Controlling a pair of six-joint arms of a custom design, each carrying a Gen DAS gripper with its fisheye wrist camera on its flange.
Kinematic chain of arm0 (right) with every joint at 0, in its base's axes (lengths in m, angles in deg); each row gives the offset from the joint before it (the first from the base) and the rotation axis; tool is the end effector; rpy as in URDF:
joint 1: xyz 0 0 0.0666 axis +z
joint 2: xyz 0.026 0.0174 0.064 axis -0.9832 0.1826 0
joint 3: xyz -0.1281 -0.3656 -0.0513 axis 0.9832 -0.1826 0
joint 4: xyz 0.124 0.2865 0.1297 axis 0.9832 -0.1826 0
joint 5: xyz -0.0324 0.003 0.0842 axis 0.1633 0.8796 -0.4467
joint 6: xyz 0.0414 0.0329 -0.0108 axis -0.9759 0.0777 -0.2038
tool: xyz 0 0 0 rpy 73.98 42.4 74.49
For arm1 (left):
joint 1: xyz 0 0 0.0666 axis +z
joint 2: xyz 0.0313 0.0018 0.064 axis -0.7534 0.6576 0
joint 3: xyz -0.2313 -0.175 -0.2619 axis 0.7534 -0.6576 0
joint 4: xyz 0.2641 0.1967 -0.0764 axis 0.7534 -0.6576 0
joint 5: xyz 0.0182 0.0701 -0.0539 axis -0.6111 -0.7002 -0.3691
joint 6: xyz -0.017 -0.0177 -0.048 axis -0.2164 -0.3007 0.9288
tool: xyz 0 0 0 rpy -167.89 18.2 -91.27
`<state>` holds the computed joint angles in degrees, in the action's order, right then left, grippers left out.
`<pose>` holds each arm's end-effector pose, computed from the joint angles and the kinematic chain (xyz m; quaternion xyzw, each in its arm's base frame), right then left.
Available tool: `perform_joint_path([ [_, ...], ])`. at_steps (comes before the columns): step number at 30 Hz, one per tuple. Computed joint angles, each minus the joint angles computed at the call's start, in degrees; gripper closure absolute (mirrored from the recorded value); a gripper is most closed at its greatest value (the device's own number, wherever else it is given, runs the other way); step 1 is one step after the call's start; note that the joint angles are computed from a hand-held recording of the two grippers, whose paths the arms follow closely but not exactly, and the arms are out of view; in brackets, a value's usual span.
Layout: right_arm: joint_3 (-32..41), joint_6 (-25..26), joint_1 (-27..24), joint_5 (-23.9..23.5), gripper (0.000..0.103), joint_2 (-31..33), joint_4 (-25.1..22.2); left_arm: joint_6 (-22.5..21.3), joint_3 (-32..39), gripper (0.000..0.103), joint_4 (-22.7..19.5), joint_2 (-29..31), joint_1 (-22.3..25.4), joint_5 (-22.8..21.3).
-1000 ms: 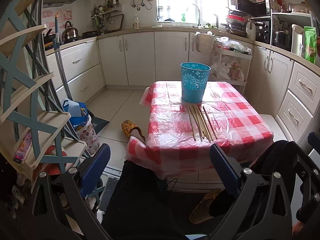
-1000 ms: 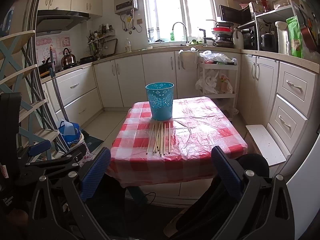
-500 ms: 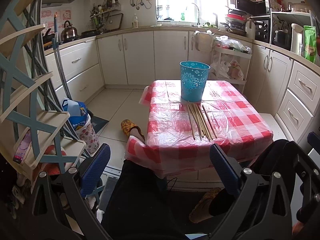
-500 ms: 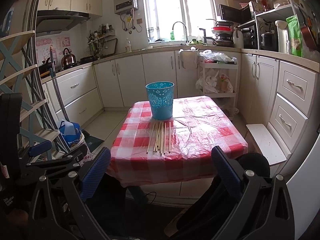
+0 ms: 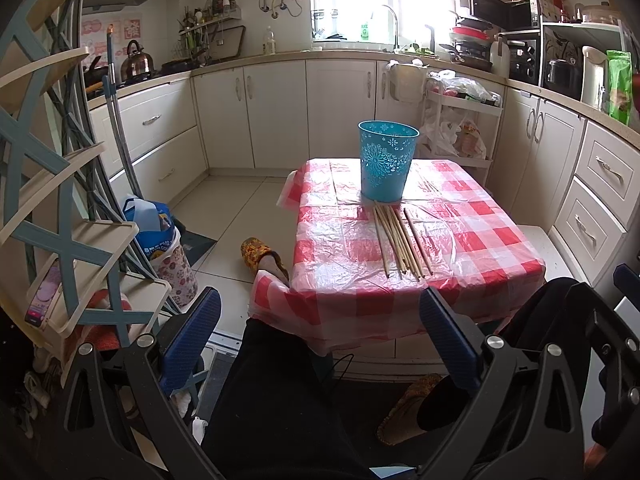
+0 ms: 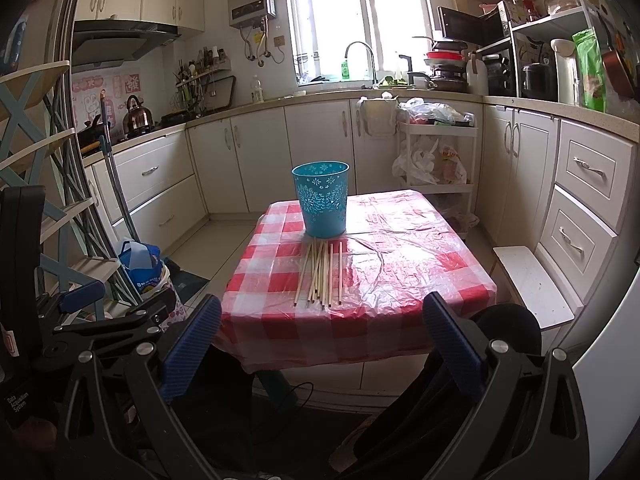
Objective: Organize utensils
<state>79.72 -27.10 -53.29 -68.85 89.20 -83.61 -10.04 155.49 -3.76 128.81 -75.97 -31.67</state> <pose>0.3448 0.1637 0.5362 -0.0814 0.8591 0.1017 0.4949 0.3563 -0.1606 0.5183 -0.1128 0.8853 0.0716 0.4454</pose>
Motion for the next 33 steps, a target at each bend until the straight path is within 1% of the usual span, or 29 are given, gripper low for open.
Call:
perform_joint_path([
  [7,0.17,0.18,-0.35,-0.42,0.006,-0.07,-0.18,-0.14,-0.08,0.008,0.13,0.28,-0.09,0.50],
  [8,-0.25,-0.29,0.41,0.14,0.006,-0.46,-0.25,-0.35,0.06,0.008,0.13,0.54,0.12,1.01],
  [9,-1.59,-1.83,3.46,2.75,0.006,0.03,1.22,-0.55,0.19,0.008,0.05,0.77,0.46,1.77],
  [10,-1.90,-2.12,4.12,3.18,0.006,0.17,1.45,-0.70,0.22,0.008,0.03,1.03,0.85,2.63],
  [11,-1.64,-1.29,2.47,1.59,0.006,0.66,1.69,-0.92,0.17,0.008,0.10,1.26,1.30,3.64],
  [12,-2.14,-1.56,3.11,1.75,0.006,1.01,2.07,-1.19,0.36,0.008,0.03,1.50,1.84,4.52],
  [15,-1.03,-0.67,2.18,0.07,0.006,3.35,2.80,-2.32,0.72,0.008,0.63,2.66,3.14,7.01],
  [17,3.29,0.68,-0.93,-3.20,0.006,4.70,-2.37,-3.29,1.32,0.008,1.45,3.92,4.44,9.08],
  [18,3.58,1.14,-1.06,-3.04,0.006,5.45,-1.87,-3.44,1.72,0.008,1.66,4.53,5.08,9.80],
  [20,5.27,1.87,-1.94,-3.98,0.006,7.57,-2.47,-3.85,2.89,0.008,2.13,6.52,6.81,11.34],
  [21,5.44,2.85,-2.35,-4.05,0.006,8.29,-1.31,-4.05,3.56,0.008,2.15,7.54,7.63,12.02],
  [22,6.64,3.22,-2.89,-4.42,0.006,9.88,-1.77,-4.23,4.26,0.008,2.72,8.80,8.65,12.92],
  [24,9.13,5.46,-3.89,-3.92,0.006,12.97,-3.06,-4.62,6.39,0.008,2.73,11.59,10.28,14.57],
  [25,10.56,5.98,-4.65,-4.47,0.006,14.90,-3.22,-4.78,7.26,0.008,2.73,12.72,10.72,14.97],
  [28,14.93,8.05,-6.86,-5.77,0.006,20.74,-1.52,-6.27,11.75,0.008,2.49,18.04,12.32,16.93],
  [30,20.27,8.50,-8.07,-6.82,0.006,25.92,-4.24,-7.09,15.08,0.008,2.15,21.52,13.03,18.04],
  [31,21.94,7.58,-8.52,-8.34,0.007,27.85,-4.46,-7.33,17.54,0.008,1.60,23.85,13.40,18.58],
  [32,24.72,7.81,-8.92,-9.18,0.009,30.38,-5.84,-7.29,19.85,0.008,0.80,25.90,13.69,19.16],
  [33,26.27,7.19,-9.06,-10.27,0.019,32.06,-6.33,-7.14,21.42,0.008,0.50,27.33,13.84,19.74],
])
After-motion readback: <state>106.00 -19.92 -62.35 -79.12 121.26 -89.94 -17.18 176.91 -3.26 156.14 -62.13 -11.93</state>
